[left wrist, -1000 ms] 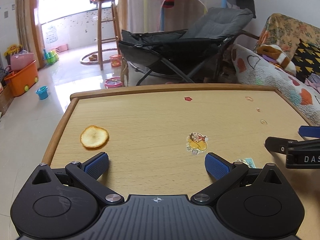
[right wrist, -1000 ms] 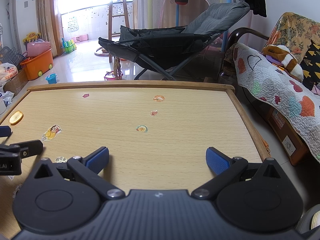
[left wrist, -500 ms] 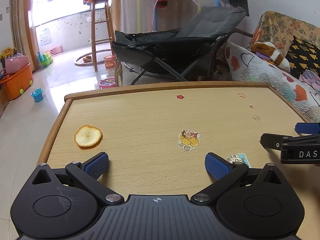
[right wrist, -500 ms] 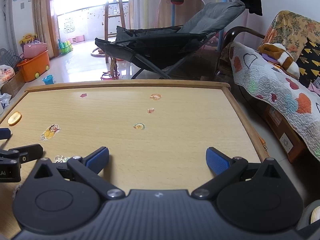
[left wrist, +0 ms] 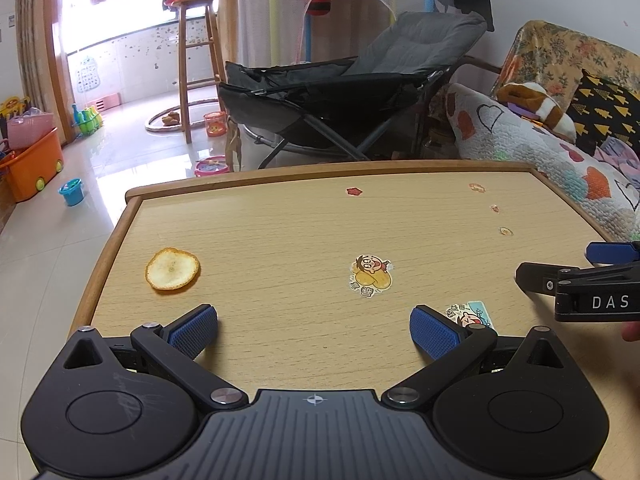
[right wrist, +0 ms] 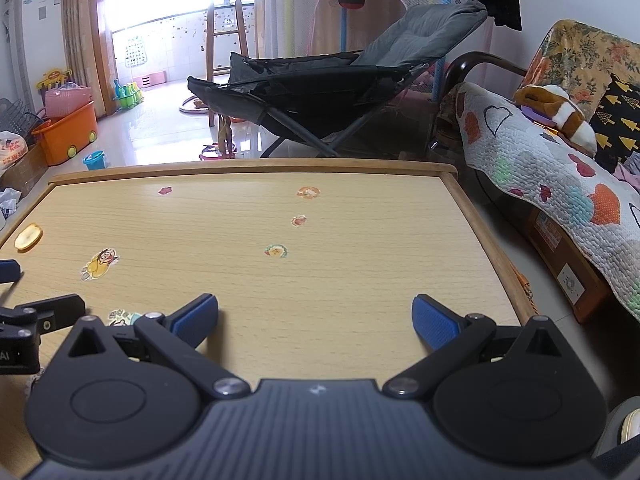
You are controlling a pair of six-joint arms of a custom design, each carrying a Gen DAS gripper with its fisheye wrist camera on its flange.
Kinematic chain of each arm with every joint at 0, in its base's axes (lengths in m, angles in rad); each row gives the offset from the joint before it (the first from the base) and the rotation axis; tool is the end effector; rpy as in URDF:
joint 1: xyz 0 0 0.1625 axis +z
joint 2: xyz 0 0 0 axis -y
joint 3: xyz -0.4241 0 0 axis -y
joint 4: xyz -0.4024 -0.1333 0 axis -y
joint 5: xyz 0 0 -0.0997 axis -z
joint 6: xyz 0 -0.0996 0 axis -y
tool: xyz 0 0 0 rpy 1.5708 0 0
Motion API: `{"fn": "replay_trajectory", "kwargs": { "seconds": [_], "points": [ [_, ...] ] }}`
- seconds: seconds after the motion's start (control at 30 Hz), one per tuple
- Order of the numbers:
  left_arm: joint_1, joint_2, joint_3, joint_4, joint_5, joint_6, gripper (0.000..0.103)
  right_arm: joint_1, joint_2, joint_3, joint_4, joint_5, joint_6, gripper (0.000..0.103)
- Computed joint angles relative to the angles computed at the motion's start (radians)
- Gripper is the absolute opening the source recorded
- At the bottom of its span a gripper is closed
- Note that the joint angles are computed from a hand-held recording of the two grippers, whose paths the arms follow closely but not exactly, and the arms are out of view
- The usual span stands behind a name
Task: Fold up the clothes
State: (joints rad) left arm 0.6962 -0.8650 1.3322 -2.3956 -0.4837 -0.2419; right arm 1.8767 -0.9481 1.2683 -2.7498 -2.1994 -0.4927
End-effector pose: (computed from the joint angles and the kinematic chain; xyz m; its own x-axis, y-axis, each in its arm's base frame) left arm -0.4288 -0.6470 0.2956 -0.6926 0.0096 -0.7213 0.5694 0.6211 -0.5385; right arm 0.2988 -0.6978 0.4032 -0.7046 -0.1353 0.6966 -0.6016 0.6345 -0.4853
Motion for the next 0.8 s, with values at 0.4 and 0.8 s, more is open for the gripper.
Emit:
{"fn": "replay_trajectory", "kwargs": {
  "seconds": [0.4,0.8],
  "points": [
    [0.0,-0.001,0.003,-0.006,0.0,0.004,0.103,0.0,0.002,-0.004,0.004,-0.002,0.0,0.103],
    [0.002,0.003,0.001,-0.014,0.0,0.011,0.103,0.002,0.017,-0.032,0.018,-0.006,0.005,0.103]
  ]
}}
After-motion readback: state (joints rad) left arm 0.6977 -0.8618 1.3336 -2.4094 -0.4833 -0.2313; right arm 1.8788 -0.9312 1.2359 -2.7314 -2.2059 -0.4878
